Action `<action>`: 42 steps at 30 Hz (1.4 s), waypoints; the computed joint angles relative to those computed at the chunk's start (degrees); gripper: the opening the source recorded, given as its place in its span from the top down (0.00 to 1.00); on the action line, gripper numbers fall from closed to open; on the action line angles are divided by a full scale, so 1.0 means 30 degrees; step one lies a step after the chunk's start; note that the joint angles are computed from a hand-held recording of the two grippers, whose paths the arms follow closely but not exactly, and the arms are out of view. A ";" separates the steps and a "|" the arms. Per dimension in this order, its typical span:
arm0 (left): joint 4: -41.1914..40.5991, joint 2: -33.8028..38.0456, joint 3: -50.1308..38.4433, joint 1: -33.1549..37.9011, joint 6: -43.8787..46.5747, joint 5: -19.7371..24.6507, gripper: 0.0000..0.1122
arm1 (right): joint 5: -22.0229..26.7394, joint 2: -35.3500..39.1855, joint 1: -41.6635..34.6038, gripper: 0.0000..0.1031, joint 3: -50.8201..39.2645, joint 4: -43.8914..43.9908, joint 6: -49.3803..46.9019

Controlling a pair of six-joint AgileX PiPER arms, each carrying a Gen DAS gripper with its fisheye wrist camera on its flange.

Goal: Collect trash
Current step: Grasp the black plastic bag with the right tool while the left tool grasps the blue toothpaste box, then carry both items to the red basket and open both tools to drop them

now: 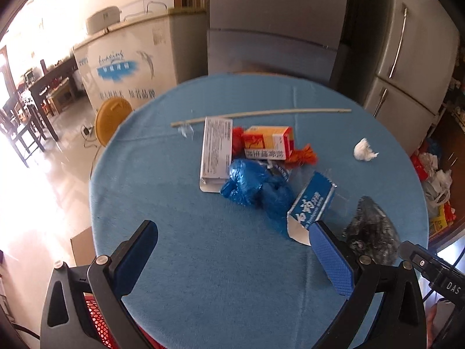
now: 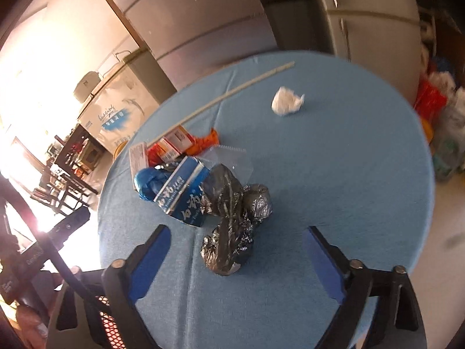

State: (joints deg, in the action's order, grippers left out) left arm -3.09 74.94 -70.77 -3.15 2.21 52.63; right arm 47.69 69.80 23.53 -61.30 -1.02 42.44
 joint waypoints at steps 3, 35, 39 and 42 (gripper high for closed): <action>0.0183 0.0877 -0.0279 -0.0432 0.0061 -0.0392 0.08 | -0.0796 0.1279 -0.1505 0.12 0.0137 0.2775 -0.2723; -0.4424 0.6966 -0.3230 -0.3170 0.6469 0.0113 0.64 | -0.1883 0.4796 -0.4509 0.57 0.1047 0.8225 -0.7934; -0.5052 0.5776 -0.2376 -0.2541 0.6947 0.0105 0.64 | -0.2180 0.4029 -0.4376 0.58 0.1558 0.8040 -0.8113; -0.4753 0.4509 -0.1692 -0.2144 0.6637 0.0027 0.64 | -0.2281 0.3498 -0.4037 0.58 0.1580 0.7809 -0.7920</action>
State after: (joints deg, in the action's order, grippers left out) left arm -17.35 88.47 -75.84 -9.59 22.12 52.71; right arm 40.85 80.29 11.42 -56.56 22.41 18.68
